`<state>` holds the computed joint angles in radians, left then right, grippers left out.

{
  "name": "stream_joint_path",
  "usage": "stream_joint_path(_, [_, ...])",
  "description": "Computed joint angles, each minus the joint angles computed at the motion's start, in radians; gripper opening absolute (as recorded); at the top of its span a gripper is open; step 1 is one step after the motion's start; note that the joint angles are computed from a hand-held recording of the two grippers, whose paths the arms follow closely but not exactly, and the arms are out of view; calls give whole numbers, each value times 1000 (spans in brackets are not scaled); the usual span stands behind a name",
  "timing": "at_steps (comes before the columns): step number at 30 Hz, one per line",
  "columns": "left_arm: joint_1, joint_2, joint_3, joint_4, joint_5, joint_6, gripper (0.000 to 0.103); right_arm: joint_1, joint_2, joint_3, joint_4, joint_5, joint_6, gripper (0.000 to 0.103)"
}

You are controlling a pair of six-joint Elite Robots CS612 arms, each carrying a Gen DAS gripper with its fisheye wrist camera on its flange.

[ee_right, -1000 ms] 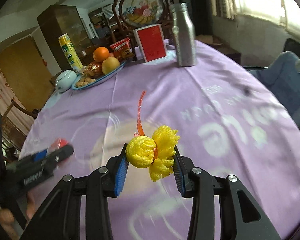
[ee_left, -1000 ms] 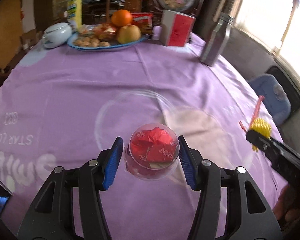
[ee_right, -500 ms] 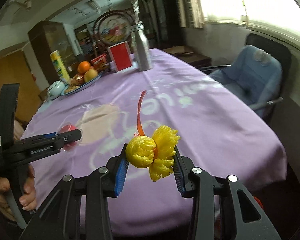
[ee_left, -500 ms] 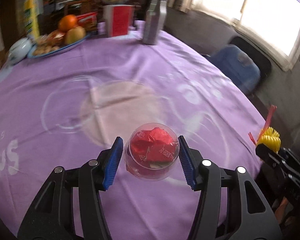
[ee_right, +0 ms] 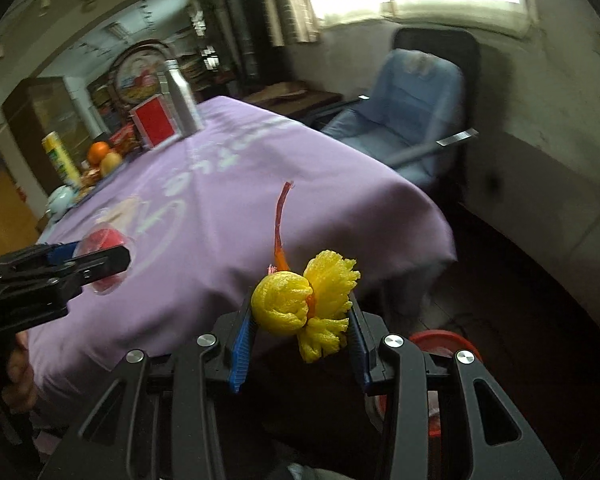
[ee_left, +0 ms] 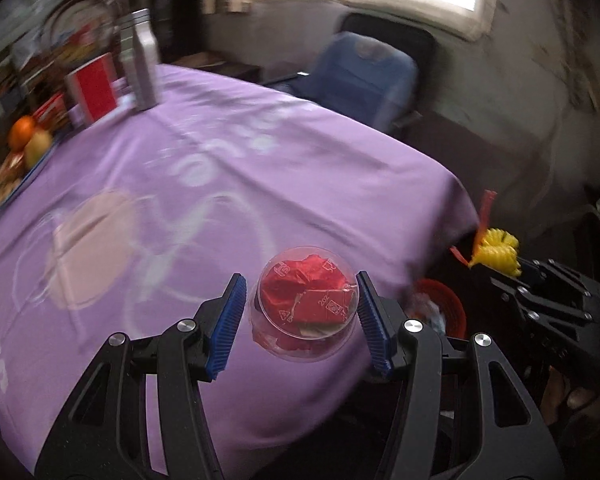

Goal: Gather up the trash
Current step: 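Carry the plastic cup and yellow tassel to the red wastebasket, then open both tools over the wastebasket to drop cup and tassel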

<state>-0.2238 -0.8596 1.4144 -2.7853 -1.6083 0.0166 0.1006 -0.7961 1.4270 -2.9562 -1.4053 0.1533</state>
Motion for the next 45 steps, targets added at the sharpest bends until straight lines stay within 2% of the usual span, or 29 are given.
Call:
stream_joint_path(5, [-49,22,-26,54,-16,99,55,-33,3,35,16,-5,53,41])
stream_joint_path(11, [-103,69,-85,164,-53,213,55,-70,4,73,64,-31,107,41])
stream_joint_path(15, [-127,101,-119,229,-70,270,55,-89,13,91,96,-43,147,41])
stream_joint_path(20, [-156,133,-139,280,-76,374,55,-111,39,89,143,-23,205,41])
stream_joint_path(26, [-156,211,-238,422,-117,382,55,-128,89,66,193,20,261,41])
stream_joint_path(30, [-155,264,-287,446,-133,401,55,-142,129,35,224,51,301,41])
stream_joint_path(35, [-154,323,-347,519,-191,400,55,-157,166,13,232,103,366,41])
stream_joint_path(40, [-169,355,-376,561,-173,412,55,-168,199,-13,244,165,401,44])
stream_joint_path(45, [-173,377,-396,577,-173,396,55,-169,208,-25,254,154,417,45])
